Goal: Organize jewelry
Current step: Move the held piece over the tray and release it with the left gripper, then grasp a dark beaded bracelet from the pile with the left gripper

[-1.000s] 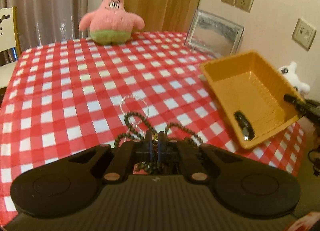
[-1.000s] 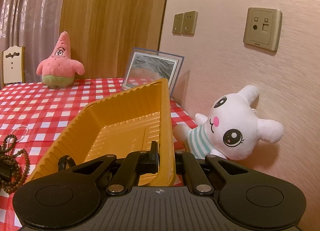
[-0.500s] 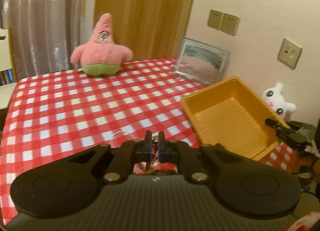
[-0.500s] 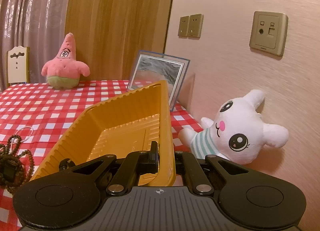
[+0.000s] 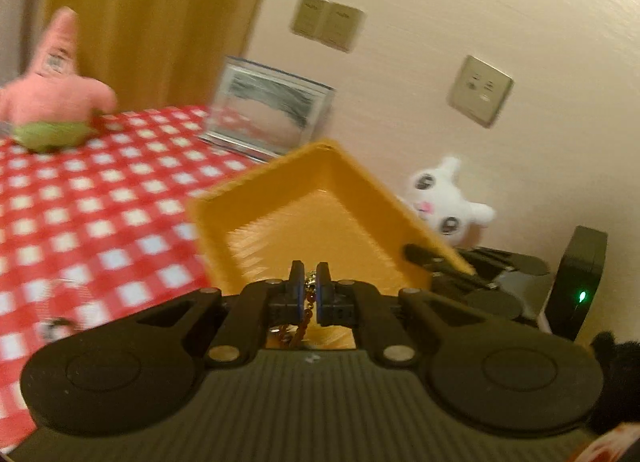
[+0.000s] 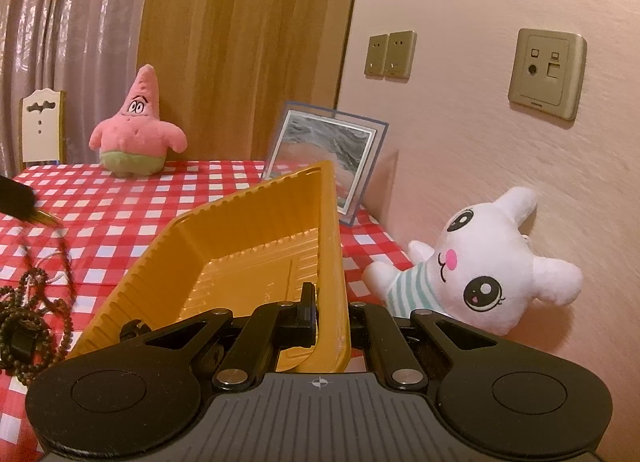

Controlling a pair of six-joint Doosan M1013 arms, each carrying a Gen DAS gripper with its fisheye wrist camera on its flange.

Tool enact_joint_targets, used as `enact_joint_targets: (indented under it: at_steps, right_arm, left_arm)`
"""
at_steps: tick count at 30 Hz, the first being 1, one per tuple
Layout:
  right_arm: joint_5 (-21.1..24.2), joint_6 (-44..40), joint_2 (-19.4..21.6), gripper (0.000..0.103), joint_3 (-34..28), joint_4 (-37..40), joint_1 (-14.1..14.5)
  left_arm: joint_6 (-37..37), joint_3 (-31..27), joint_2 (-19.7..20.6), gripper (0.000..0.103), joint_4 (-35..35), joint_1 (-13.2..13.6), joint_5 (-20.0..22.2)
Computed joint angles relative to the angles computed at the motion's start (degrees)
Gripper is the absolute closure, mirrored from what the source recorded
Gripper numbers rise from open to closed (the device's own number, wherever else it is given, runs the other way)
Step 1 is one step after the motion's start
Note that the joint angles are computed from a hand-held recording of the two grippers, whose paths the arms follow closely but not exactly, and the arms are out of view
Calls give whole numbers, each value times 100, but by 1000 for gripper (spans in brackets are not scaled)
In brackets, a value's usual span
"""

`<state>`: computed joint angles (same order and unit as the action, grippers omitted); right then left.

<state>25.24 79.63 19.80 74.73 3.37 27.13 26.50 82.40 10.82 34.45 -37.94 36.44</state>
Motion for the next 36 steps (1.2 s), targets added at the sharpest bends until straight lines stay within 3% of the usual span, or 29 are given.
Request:
enact_joint_targets:
  at_steps: [6, 13, 16, 20, 24, 31, 36]
  right_arm:
    - [21, -70, -6, 98, 2, 52, -2]
    - [101, -23, -13, 98, 13, 33, -21]
    - [135, 48, -13, 99, 15, -16, -32]
    - [143, 121, -18, 99, 21, -118, -47]
    - [153, 256, -22, 99, 18, -249, -71]
    - [168, 431, -70, 99, 46, -436, -101]
    - [206, 546, -97, 99, 72, -584, -99]
  left_arm:
    - [579, -229, 395, 99, -851, 99, -328]
    - [915, -403, 659, 97, -1583, 136, -198]
    - [707, -372, 610, 89, -1410, 94, -266]
    - [310, -225, 400, 88, -801, -55, -164]
    - [-187, 81, 91, 88, -375, -251, 267]
    - [-1215, 560, -306, 88, -252, -538, 1794]
    - [-1715, 711, -435, 88, 4, -570, 2363]
